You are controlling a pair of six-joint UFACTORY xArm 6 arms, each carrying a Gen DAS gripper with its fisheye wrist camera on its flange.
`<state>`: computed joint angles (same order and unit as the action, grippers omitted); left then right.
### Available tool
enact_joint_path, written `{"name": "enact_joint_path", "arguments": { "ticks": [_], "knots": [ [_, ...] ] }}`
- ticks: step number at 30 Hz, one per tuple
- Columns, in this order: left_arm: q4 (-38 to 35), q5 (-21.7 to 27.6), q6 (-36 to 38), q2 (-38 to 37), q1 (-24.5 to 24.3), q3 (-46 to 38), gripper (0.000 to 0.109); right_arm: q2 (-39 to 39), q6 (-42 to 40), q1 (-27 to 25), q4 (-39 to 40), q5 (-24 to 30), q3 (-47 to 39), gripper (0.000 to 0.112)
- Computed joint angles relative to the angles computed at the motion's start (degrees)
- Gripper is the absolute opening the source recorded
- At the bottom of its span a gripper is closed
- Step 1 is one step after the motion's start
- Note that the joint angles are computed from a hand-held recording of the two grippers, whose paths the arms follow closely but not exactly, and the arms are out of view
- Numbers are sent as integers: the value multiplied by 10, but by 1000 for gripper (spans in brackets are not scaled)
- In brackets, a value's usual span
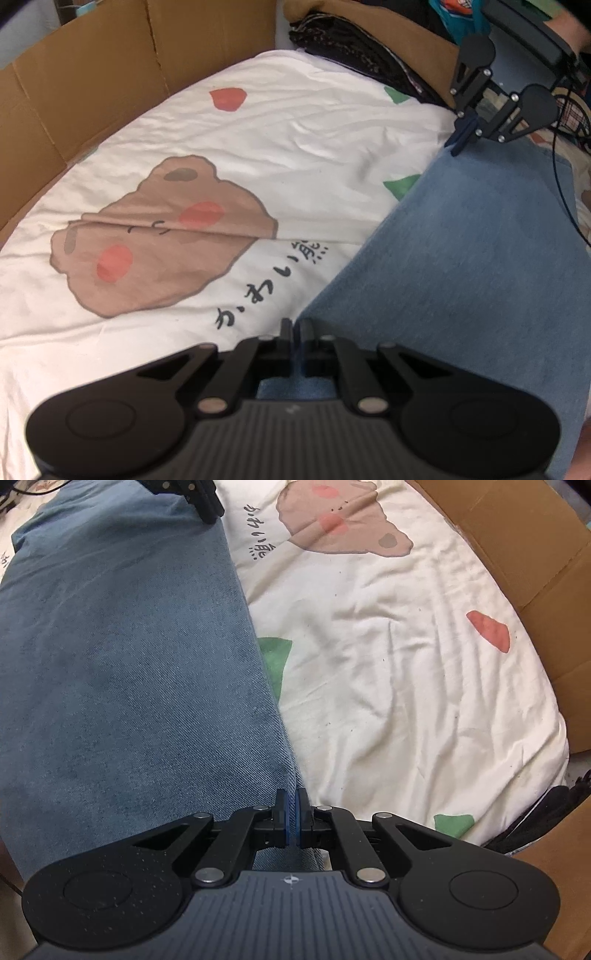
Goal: Fold clothes
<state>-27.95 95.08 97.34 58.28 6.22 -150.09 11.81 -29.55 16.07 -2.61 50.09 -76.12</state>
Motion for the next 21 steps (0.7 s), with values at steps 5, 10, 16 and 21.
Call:
{"name": "enact_joint_path", "arguments": {
  "ticks": [5,10,16,21],
  "knots": [
    [5,-24,10,-22,-4,47,3,11,2,-1,-2,1,-8,0],
    [8,-78,22,-60,-8,122,12,17,15,-10,10,-10,-5,9],
    [4,-132,-10,-76,8,142,12,-8,74,-23,-3,-4,7,22],
    [14,-187,-51,-96,30,172,13,-29,117,-26,-9,-1,21,22]
  ]
}}
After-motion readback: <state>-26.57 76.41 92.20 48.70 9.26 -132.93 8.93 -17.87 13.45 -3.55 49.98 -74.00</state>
